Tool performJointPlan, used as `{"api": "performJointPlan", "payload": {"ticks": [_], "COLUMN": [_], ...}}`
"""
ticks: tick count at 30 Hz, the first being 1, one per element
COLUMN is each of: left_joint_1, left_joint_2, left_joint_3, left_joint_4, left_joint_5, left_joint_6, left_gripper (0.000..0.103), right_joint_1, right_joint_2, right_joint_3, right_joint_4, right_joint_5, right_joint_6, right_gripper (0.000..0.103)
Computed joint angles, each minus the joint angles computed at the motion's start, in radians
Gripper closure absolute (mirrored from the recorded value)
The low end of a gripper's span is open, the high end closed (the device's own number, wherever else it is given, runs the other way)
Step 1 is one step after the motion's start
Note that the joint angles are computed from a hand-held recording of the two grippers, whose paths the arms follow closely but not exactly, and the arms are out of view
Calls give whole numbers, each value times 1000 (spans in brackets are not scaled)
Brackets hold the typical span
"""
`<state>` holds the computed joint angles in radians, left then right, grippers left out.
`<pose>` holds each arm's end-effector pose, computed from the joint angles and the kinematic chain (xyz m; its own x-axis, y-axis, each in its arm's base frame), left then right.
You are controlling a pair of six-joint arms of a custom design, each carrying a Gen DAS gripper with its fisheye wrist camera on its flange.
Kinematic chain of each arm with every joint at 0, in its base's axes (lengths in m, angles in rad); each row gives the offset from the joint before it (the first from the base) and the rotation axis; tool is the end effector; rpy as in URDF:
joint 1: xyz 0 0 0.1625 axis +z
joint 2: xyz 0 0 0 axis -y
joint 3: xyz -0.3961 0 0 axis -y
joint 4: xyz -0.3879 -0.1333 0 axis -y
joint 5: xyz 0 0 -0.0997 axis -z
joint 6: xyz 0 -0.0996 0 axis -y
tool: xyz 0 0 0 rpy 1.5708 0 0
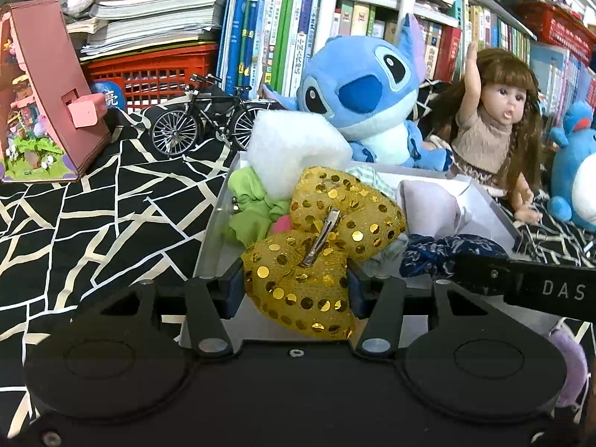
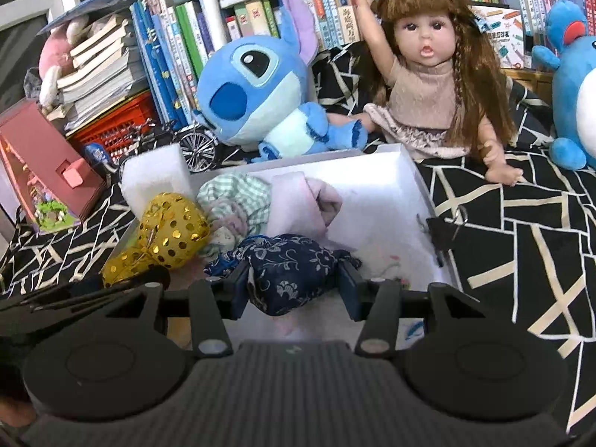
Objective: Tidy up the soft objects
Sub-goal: 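Carry the bow with the left tool while the right tool carries the pouch over the box, then open the left tool to drop the bow while the right tool releases the pouch in the box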
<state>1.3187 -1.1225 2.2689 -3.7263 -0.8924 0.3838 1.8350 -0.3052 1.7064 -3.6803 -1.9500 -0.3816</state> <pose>0.0773 -0.4848 0.2091 -0.7722 -0.1037 -0.6268 0.4551 0.5981 -0.6596 0.2443 -0.5339 -0.1062 -0.8167 -0.2824 0.5032 -0.5414 0.6766 -0.4991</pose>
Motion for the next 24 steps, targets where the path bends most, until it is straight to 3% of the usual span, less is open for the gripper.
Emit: {"api": "performJointPlan", "payload": {"ticks": [8,13,16,24], "left_joint_1": [12,3,0,-8], "left_joint_2": [-19,-33,-48,-79], "left_joint_3": [13,32,46,81], "left_joint_4": [32,28,35,42], "left_joint_5": [-20,-15,-20,-22], "left_joint_6": [-34,-16,-28,-44], "left_gripper": [46,39,38,27], "right_joint_1": [-4,-9,-10,-9], "right_joint_2": [-10,-21,-28,-48], "right_joint_3": [22,42,56,100], "right_joint_4": [1,-6,-15,-49], "right_joint_5": [17,33,43,53], "right_joint_6": [-5,-6,-6,-29], "right_gripper": [51,48,37,33]}}
